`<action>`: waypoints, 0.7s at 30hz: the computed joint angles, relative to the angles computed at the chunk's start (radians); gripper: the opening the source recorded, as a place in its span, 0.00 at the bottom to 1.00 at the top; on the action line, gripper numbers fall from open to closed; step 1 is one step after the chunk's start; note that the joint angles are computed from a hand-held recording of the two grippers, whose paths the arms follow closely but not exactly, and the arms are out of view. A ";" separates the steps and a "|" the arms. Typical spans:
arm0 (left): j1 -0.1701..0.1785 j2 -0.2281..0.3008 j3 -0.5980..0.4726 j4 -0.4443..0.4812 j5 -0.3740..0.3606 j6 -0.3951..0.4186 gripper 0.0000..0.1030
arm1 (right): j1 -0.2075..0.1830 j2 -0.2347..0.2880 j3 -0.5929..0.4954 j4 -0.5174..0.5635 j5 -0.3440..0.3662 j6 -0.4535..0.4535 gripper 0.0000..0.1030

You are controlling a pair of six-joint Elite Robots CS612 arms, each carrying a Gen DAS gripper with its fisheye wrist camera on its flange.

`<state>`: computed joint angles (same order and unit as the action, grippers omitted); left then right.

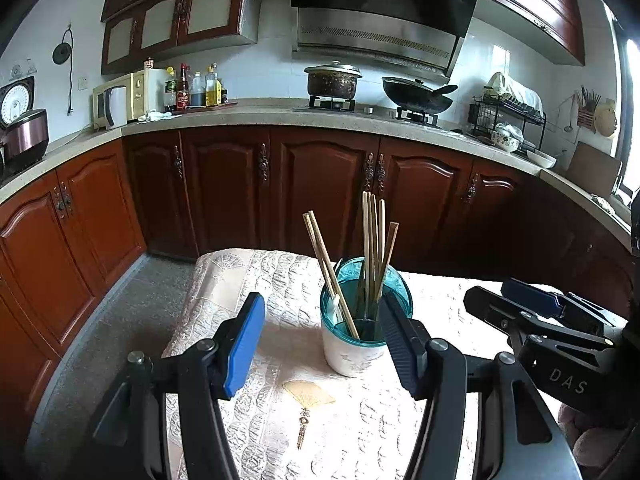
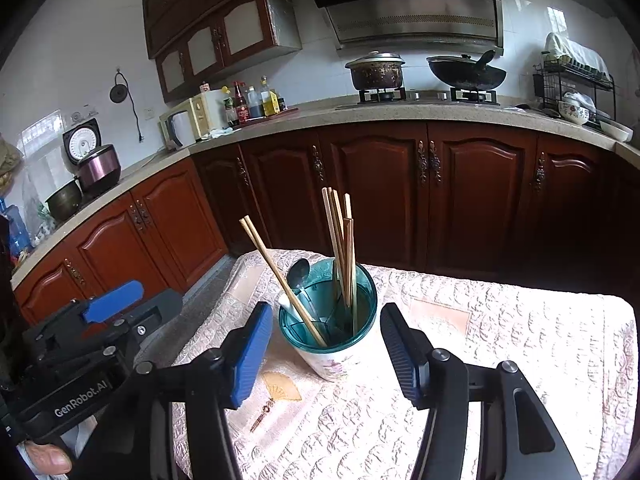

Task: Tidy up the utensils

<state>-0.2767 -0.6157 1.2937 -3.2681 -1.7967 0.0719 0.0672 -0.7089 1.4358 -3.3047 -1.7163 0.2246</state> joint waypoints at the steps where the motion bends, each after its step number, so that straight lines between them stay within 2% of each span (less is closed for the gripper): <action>1: 0.000 0.000 0.000 -0.002 0.002 0.000 0.58 | 0.000 0.000 0.000 0.001 -0.001 0.000 0.58; 21: -0.004 0.002 -0.004 0.004 0.015 0.005 0.58 | 0.002 0.007 -0.008 0.018 -0.002 0.007 0.59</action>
<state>-0.2802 -0.6141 1.2898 -3.2642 -1.7817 0.0774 0.0690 -0.7020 1.4277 -3.2863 -1.7183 0.2312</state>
